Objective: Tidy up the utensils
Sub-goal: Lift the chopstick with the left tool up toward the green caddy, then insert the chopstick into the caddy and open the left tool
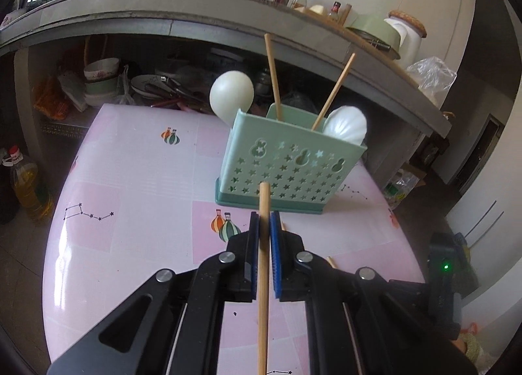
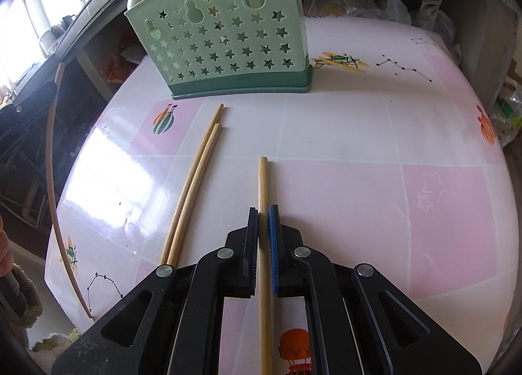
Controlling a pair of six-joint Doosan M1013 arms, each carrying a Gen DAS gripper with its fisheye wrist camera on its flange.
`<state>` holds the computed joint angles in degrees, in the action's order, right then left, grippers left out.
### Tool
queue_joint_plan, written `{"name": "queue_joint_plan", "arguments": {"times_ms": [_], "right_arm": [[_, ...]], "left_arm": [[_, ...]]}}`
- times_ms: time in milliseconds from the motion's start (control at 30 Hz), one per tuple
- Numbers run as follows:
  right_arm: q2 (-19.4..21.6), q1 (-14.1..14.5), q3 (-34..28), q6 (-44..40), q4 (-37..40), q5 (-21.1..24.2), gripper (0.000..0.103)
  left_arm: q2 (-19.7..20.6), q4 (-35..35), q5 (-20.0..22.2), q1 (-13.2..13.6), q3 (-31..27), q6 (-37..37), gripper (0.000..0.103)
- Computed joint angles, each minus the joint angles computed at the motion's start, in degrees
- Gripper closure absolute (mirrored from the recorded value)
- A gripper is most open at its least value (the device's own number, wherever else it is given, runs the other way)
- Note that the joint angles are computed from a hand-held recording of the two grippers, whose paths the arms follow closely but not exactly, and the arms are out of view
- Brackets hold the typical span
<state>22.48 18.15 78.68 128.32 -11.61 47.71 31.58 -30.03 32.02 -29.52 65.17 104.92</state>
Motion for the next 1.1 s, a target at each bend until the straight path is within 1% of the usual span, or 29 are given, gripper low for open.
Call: {"name": "queue_joint_plan", "arguments": {"times_ms": [67, 200, 467, 633, 867, 1033, 1100], "right_arm": [[0.0, 0.0, 0.0, 0.0, 0.0, 0.0, 0.098], [0.0, 0.0, -0.1, 0.0, 0.0, 0.1, 0.098], [0.1, 0.0, -0.2, 0.2, -0.2, 0.3, 0.098], [0.1, 0.1, -0.2, 0.4, -0.5, 0.4, 0.098], [-0.1, 0.0, 0.0, 0.8, -0.5, 0.0, 0.098], [-0.1, -0.1, 0.2, 0.8, -0.2, -0.4, 0.098], [-0.1, -0.1, 0.2, 0.8, -0.1, -0.5, 0.098]], "left_arm": [[-0.9, -2.8, -1.9, 0.2, 1.2, 2.7, 0.097], [-2.2, -8.5, -4.2, 0.5, 2.5, 8.4, 0.097], [-2.7, -20.3, -6.9, 0.9, 1.8, 20.5, 0.097], [-1.8, -28.7, -6.9, 1.1, -1.2, 28.9, 0.097], [-0.3, -34.9, -9.5, 0.2, -6.8, 38.9, 0.097], [1.0, -41.8, -11.1, -0.3, -10.5, 47.9, 0.097], [1.8, -43.1, -11.4, -0.5, -12.3, 49.6, 0.097]]}}
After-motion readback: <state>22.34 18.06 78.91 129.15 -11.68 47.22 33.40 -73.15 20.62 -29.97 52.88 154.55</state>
